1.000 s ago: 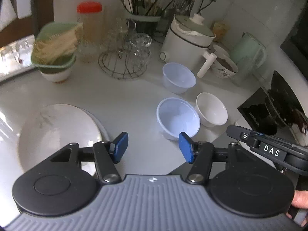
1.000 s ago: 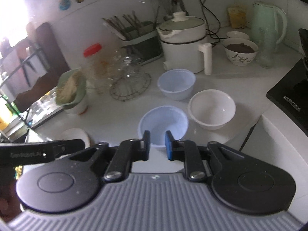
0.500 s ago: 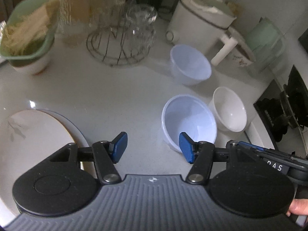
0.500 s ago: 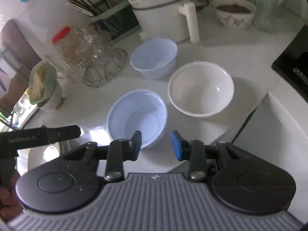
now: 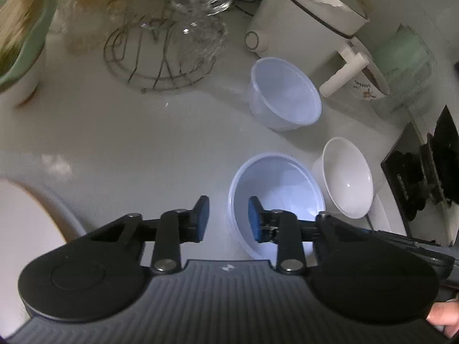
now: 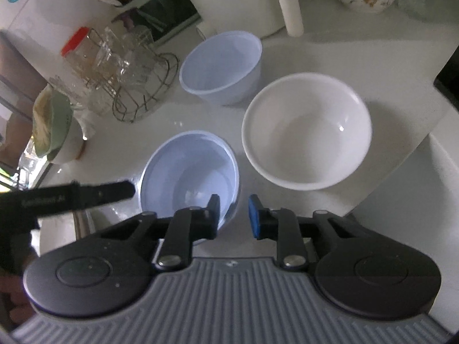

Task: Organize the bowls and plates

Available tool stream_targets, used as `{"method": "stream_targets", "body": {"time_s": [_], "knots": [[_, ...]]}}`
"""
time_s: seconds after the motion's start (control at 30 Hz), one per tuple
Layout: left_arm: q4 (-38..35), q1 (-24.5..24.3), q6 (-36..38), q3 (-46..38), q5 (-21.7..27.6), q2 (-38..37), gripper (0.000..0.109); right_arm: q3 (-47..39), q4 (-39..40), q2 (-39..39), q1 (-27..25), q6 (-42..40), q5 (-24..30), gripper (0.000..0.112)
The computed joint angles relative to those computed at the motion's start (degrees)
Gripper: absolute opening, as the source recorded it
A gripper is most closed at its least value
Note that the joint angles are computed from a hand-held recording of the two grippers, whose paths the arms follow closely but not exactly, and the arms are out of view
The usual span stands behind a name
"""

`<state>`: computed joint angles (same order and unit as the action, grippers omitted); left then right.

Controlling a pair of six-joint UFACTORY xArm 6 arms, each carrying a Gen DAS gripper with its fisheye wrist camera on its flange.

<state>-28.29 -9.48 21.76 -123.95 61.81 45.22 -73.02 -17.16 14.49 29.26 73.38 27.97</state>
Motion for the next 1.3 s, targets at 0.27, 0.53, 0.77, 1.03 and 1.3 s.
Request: {"method": "stream_targets", "body": {"time_s": [0.27,0.53,0.77,1.03,1.3], "knots": [[0.55,-0.87,0.78,-8.33,4.42,5.45,0.018,0.29,4.89,1.08,-0.96,-5.31,-2.32,0.013],[1.98,-0.35,1.16,-7.99,5.53,4.45,0.018,-1.73,5.77,1.71,-0.71,-7.25,-0.62,0.012],[3.18,1.29,1.22,-5.67,5.19,2.00,0.018,-5.12,6.67,3.98,0.27,-10.33,-1.45,0.012],[6.00,2.31,-0.20,-2.74,3.90,-0.09,0.018,-9.42,13.24,7.83,0.57,-19.92,-1.53,0.012],[5.94,2.82,-1.63,1.43,1.43,-1.97,0.018,-12.71,16.05,10.97,0.72,-24.47,-0.69,0.013]]}}
